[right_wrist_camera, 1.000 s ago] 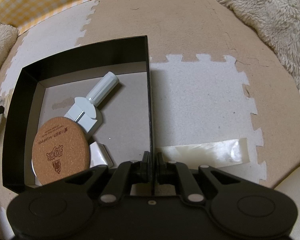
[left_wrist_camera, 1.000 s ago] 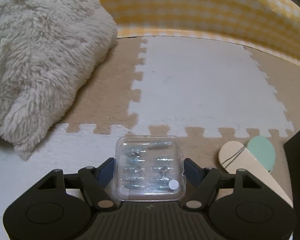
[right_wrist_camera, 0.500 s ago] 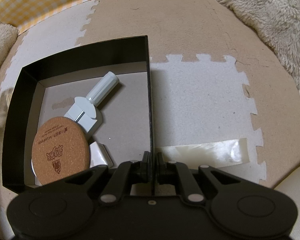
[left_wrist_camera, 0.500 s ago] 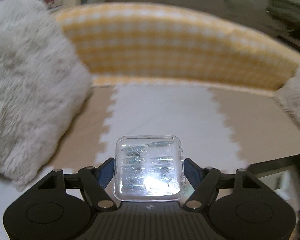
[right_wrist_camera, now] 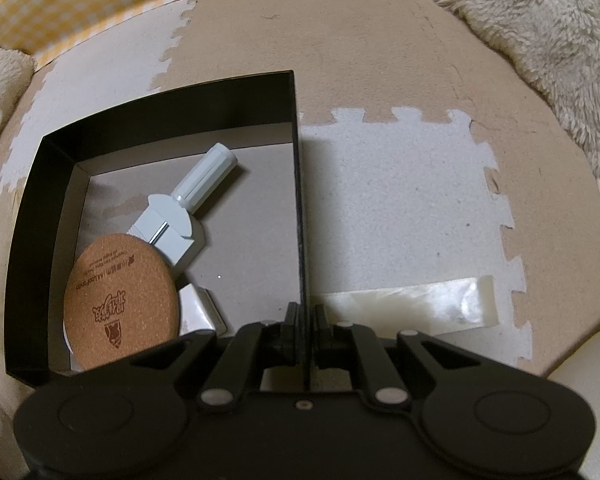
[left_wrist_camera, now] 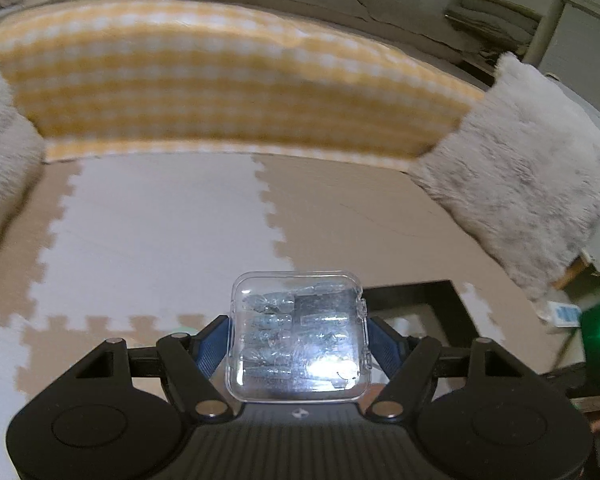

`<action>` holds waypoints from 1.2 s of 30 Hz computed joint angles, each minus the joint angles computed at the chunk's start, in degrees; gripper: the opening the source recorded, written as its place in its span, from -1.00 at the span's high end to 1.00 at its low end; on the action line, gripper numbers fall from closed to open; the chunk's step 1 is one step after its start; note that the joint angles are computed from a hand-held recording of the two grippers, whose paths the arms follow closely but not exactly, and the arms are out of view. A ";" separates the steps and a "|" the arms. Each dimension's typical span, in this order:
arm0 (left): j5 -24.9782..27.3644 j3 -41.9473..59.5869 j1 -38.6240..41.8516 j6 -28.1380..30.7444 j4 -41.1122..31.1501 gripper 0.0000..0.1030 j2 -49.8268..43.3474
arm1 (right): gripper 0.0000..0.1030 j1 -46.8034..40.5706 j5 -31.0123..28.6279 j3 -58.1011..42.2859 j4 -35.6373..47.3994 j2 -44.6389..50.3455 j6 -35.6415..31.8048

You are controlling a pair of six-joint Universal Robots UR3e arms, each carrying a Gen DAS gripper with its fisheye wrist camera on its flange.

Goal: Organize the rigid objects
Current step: 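Lift the screw case and carry it over the black box, then lower the screw case into the box and open the left gripper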

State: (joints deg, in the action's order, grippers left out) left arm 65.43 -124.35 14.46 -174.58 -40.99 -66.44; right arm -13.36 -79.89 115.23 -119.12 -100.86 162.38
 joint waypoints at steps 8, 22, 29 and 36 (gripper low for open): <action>-1.01 -3.88 -5.07 -4.49 9.60 -0.44 -4.01 | 0.84 0.47 -0.46 -0.22 -0.28 0.41 0.34; 2.35 -5.02 -8.39 -7.01 16.87 -0.81 -7.68 | 0.84 0.68 -0.72 0.01 -0.60 0.25 0.24; 4.47 -2.16 -9.49 -3.97 10.54 -0.81 -6.93 | 0.84 0.53 -0.59 0.07 -0.48 0.08 0.08; 4.97 -0.70 -9.37 1.08 6.45 -0.13 -6.08 | 0.84 0.54 -0.64 0.05 -0.45 0.04 0.01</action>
